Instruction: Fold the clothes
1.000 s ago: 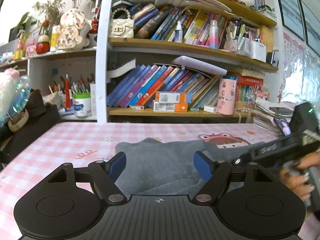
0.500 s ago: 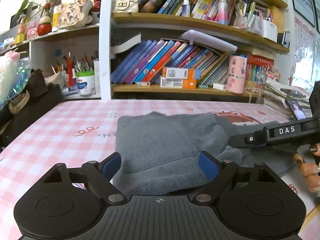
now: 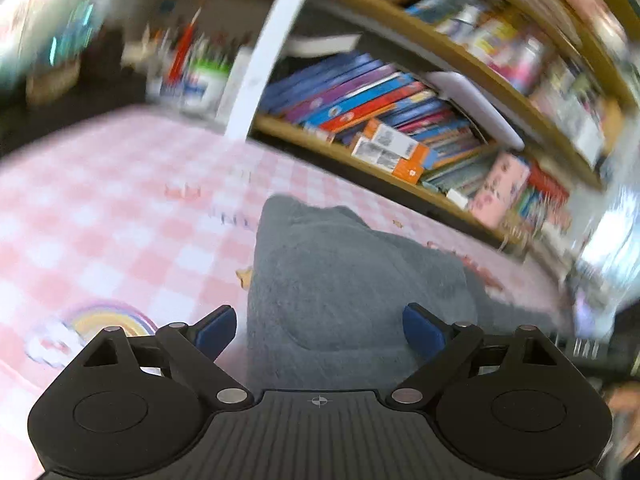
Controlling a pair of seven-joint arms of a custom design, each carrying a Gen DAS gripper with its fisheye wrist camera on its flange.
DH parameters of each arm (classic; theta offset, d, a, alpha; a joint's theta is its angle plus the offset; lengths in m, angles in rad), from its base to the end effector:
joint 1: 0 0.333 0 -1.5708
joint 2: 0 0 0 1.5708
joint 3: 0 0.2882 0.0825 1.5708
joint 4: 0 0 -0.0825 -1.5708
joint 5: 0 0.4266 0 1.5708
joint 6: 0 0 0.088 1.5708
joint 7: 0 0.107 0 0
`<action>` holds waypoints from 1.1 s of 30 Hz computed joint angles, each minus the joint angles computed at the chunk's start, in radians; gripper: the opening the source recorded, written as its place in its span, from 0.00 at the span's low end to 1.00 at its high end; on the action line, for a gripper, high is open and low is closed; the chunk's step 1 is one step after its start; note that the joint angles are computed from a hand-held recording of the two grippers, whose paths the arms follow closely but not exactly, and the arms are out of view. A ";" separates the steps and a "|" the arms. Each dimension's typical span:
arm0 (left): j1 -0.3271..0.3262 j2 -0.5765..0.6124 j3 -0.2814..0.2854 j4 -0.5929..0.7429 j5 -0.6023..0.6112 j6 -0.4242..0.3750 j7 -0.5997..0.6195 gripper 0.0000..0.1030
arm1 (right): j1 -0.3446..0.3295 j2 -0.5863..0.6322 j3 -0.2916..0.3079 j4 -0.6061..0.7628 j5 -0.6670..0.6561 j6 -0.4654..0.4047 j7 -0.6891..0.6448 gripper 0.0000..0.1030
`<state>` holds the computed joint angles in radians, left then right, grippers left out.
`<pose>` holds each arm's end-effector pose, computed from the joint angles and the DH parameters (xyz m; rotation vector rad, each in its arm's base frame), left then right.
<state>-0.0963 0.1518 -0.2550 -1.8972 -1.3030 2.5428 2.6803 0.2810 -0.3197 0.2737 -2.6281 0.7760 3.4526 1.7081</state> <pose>0.6307 -0.2127 0.4244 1.3941 -2.3007 1.5771 0.4423 0.1790 0.4192 -1.1299 1.7490 -0.4000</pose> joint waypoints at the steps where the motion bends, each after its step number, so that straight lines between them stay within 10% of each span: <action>1: 0.005 0.025 0.005 0.025 0.015 -0.038 -0.058 0.86 | 0.025 0.002 -0.030 -0.003 -0.022 0.003 0.019 0.37; 12: 0.027 0.110 -0.029 0.097 -0.099 0.005 -0.083 0.44 | -0.057 0.089 0.042 0.090 0.079 0.013 -0.125 0.32; 24: 0.008 0.388 -0.083 0.451 0.206 0.131 -0.276 0.44 | 0.013 0.316 -0.197 0.325 -0.243 -0.055 0.026 0.32; 29: 0.010 0.487 -0.118 0.565 0.294 0.175 -0.336 0.44 | 0.158 0.401 -0.302 0.471 0.120 -0.068 -0.345 0.33; 33: 0.044 0.519 -0.163 0.594 0.344 0.166 -0.353 0.48 | 0.138 0.414 -0.279 0.473 0.103 -0.037 -0.357 0.37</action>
<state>-0.0521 0.6705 -0.4175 -1.3029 -0.9595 2.7089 2.3271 0.4193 0.0942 -0.0050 -2.1549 0.8790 3.4152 1.3508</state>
